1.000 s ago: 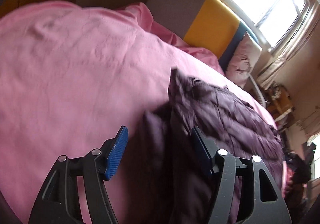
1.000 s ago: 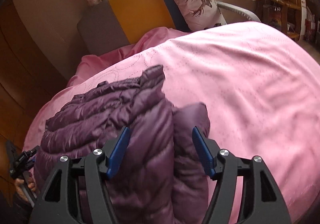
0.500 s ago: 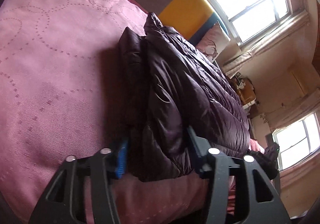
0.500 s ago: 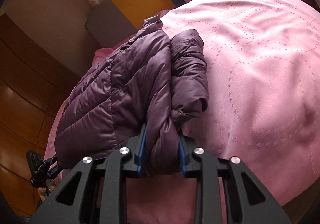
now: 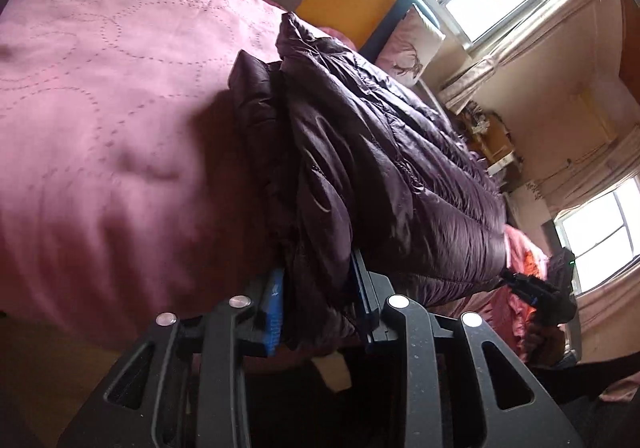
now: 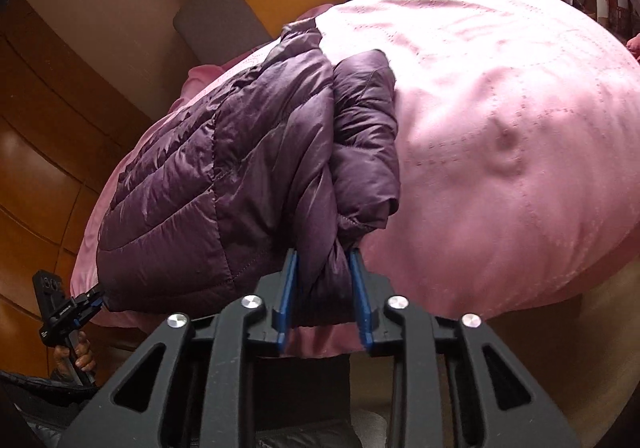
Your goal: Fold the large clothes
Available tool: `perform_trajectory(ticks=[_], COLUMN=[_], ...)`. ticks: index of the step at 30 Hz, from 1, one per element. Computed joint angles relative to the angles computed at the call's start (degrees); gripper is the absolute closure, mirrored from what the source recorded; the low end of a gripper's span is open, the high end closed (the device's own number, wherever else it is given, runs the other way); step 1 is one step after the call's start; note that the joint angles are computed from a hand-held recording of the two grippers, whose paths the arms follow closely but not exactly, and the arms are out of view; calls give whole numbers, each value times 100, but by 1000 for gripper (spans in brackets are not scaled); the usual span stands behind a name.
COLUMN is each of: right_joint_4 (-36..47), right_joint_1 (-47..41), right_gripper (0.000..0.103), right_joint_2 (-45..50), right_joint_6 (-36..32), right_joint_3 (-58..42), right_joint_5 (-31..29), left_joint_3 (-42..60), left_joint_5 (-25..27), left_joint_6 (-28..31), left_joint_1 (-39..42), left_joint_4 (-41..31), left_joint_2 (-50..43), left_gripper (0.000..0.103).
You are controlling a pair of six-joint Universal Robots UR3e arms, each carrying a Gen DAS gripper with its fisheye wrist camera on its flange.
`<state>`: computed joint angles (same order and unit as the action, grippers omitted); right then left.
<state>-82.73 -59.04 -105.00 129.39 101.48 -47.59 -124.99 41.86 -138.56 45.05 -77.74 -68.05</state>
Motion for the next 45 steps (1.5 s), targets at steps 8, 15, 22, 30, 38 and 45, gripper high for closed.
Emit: perform_trajectory(ticks=[8,15,22,30,38,45], right_joint_4=[-1716,-3070,-2170,-2926,-4161,-4837], right_joint_1=[1026,3254,4372,4348,4664,4676], right_gripper=[51,31,50,103,103,103], right_joint_2=[383,2555,4574,4060,4624,5058], right_joint_6=[1211,2548,2320,2153,2763,3130], right_joint_3=[-538,-2590,-5011,-4216,-4080,-3961], right_joint_5=[520,-238,-1510,-1454,-2194,-2277], left_joint_3=[509,2049,3634,4210,5025,4704], left_joint_5=[-448,526,1361,1674,2251,2820], left_joint_6=[-758,-2076,-2414,-2516,-3261,-3596], left_joint_1=[-249,-2369,-3294,-3546,-3735,-3886], left_joint_4=[1034,3085,2847,3261,3555,4489], left_joint_2=[128,-2061,-3600,-4099,-5215,-5409], left_gripper=[54,54,50,103,103,103])
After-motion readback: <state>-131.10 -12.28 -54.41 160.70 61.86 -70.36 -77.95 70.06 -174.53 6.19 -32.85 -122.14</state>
